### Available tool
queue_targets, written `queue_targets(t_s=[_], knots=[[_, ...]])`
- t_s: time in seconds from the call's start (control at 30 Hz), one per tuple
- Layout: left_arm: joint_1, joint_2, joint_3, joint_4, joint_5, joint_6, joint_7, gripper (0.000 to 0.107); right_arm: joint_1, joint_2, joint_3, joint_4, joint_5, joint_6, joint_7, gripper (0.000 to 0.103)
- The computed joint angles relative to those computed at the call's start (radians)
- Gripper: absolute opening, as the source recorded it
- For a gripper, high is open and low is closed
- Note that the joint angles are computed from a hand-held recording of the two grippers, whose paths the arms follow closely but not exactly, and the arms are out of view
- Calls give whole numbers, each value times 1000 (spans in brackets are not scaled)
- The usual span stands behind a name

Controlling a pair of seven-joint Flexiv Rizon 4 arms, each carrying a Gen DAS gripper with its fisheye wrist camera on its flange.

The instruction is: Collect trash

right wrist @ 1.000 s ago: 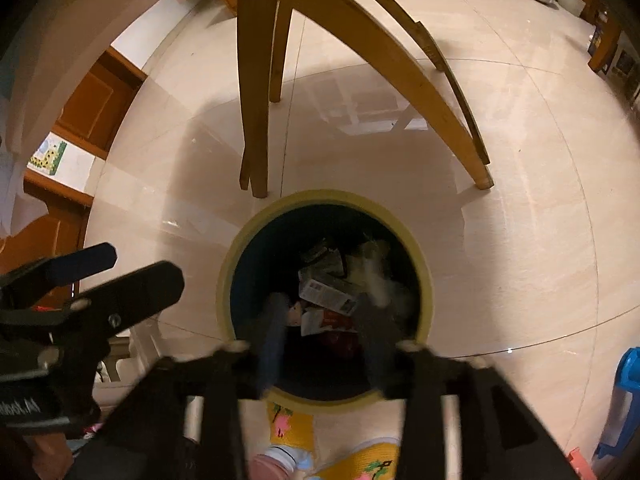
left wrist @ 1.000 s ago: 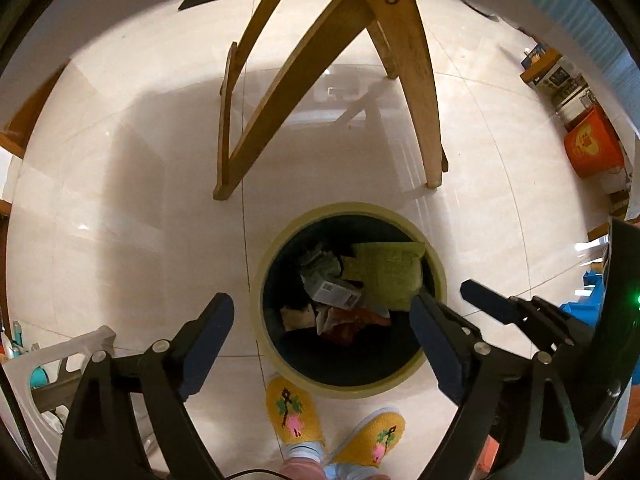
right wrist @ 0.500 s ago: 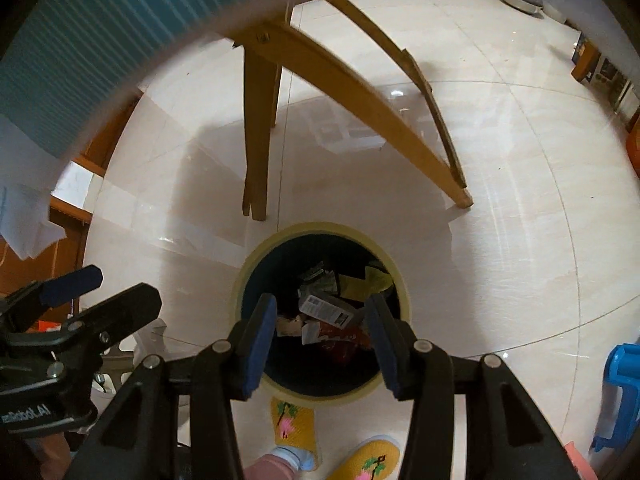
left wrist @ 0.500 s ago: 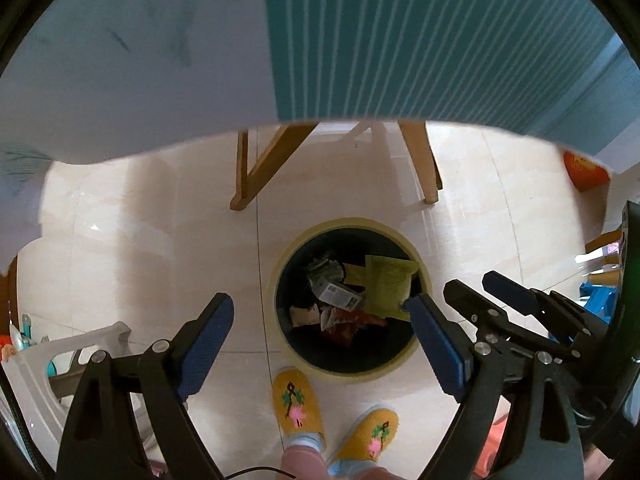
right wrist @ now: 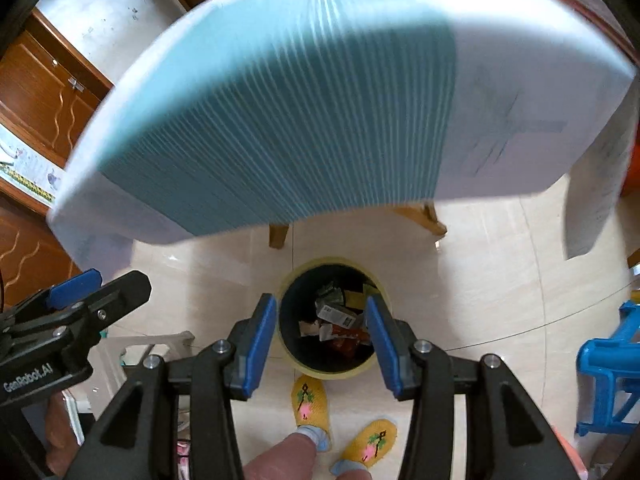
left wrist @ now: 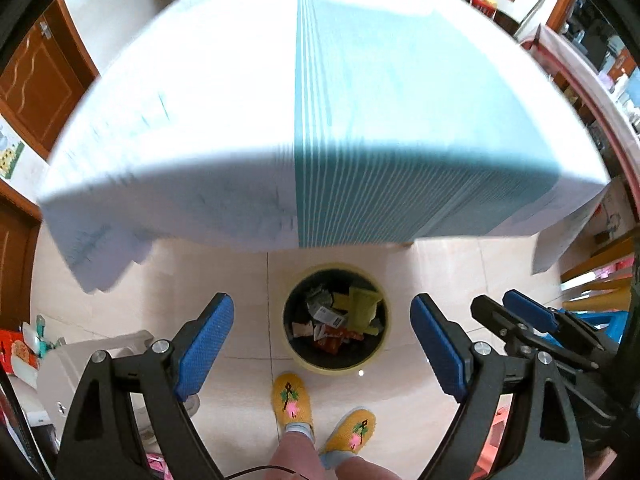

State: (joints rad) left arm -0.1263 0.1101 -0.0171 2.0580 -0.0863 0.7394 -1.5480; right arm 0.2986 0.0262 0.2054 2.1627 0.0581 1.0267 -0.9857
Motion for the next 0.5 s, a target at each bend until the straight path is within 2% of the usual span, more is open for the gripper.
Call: queue_targets(t_s=[0.23,0.5], knots=[[15,58,-11,-147,24,-129,-18,89,-4,106,-17,-138,-14,-177,-22,47],[33,95,-14,-279,41,-204,-35,89,0,148,-22,-286,-19,-282,-46,47]])
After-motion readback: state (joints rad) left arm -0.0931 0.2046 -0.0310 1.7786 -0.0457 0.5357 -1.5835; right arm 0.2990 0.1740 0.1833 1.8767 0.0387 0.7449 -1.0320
